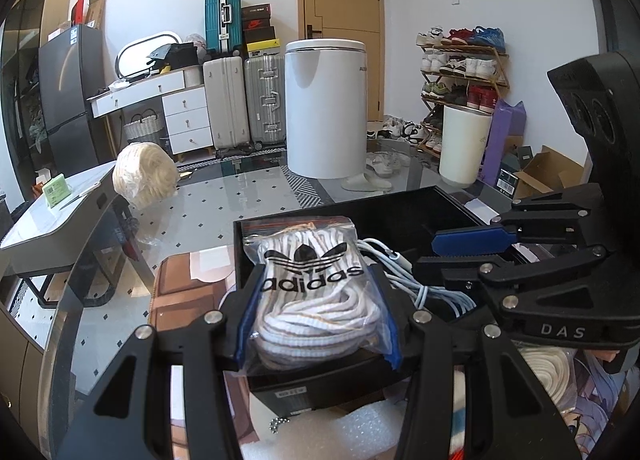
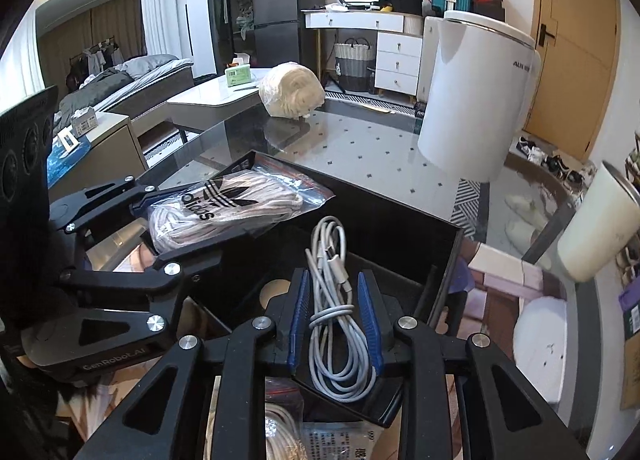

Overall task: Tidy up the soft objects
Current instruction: 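Open the left tool to drop the adidas bag while the right tool releases the cables, then move the right tool to the white printed packet and grasp it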

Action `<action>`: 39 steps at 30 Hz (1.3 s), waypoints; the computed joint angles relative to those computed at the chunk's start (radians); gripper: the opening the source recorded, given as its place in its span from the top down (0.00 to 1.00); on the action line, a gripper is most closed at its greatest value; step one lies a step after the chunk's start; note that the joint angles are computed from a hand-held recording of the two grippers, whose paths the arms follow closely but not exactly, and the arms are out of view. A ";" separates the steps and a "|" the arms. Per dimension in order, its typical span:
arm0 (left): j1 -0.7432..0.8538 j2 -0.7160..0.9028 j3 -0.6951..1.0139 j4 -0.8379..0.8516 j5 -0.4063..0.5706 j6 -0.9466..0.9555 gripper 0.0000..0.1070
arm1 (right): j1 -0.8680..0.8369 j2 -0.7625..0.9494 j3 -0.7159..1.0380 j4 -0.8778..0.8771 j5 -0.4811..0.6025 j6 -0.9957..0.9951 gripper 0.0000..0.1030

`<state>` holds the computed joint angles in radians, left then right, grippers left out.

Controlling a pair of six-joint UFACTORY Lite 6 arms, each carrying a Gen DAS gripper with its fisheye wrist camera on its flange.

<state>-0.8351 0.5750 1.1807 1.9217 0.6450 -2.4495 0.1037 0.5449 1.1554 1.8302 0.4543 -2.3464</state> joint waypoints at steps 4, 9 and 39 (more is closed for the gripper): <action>0.001 -0.013 -0.009 -0.006 -0.016 0.002 0.53 | 0.004 -0.039 -0.062 0.106 0.002 -0.128 0.74; -0.025 -0.074 -0.077 0.049 0.003 -0.078 0.37 | -0.038 -0.150 -0.199 0.250 0.097 -0.315 0.64; -0.315 -0.266 -0.380 -0.204 0.203 -0.211 0.04 | -0.467 -0.427 -0.603 0.015 0.296 -0.219 0.01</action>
